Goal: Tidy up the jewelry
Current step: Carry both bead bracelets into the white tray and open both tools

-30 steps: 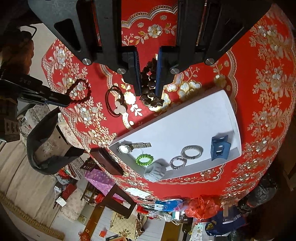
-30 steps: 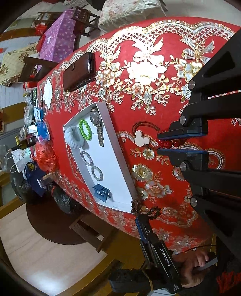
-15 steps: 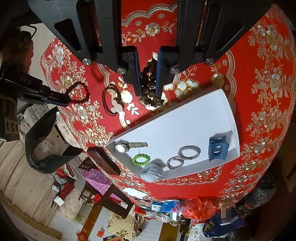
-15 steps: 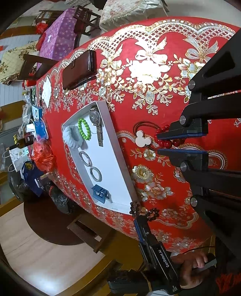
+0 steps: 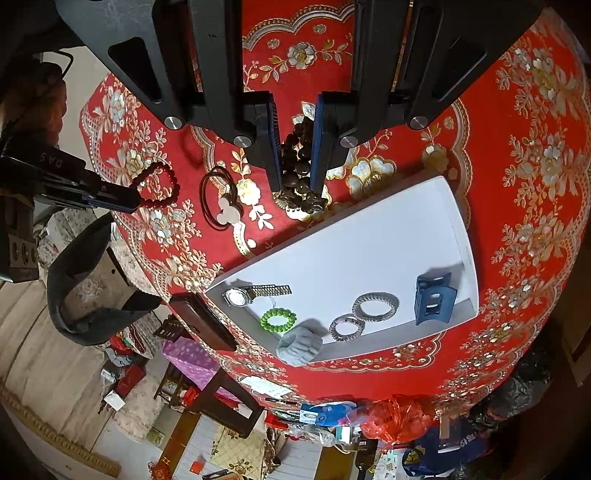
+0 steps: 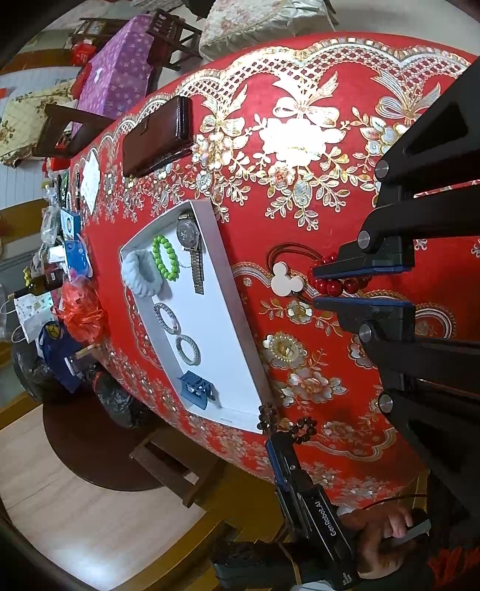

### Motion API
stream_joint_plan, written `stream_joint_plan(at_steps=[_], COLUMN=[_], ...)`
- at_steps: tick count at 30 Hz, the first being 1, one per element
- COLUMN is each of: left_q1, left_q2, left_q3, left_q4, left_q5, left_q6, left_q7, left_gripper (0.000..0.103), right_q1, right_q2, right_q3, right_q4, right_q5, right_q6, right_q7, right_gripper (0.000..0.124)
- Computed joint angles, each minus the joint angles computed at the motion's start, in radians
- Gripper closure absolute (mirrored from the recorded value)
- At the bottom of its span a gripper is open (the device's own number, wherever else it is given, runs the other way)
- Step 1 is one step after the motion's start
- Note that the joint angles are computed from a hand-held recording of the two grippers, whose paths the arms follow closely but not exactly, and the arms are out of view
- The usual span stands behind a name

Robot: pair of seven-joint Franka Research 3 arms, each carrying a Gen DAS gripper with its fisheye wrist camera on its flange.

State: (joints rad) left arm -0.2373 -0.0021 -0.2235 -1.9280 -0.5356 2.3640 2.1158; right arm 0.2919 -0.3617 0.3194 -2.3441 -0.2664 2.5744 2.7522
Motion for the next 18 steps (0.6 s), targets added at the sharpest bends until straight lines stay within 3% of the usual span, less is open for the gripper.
stream_joint_plan(at_steps=[11,18], left_q1=[0.010,0.019], left_q2=[0.034,0.113], left_q3=[-0.006,-0.026], left_q4=[0.053,0.150], left_q5=[-0.019,-0.003], left_q6=[0.015,0.049], left_q7=[-0.027,-0.049], left_gripper=[0.090,0.090], right_q1=[-0.017,-0.033], right_q2=[0.038,0.109], right_q3=[-0.038,-0.071], right_q4=[0.045,0.152], right_q5=[-0.004,-0.037], right_q6=[0.014,0.015], right_q7=[-0.082,-0.169], right_gripper=[0.115,0.115])
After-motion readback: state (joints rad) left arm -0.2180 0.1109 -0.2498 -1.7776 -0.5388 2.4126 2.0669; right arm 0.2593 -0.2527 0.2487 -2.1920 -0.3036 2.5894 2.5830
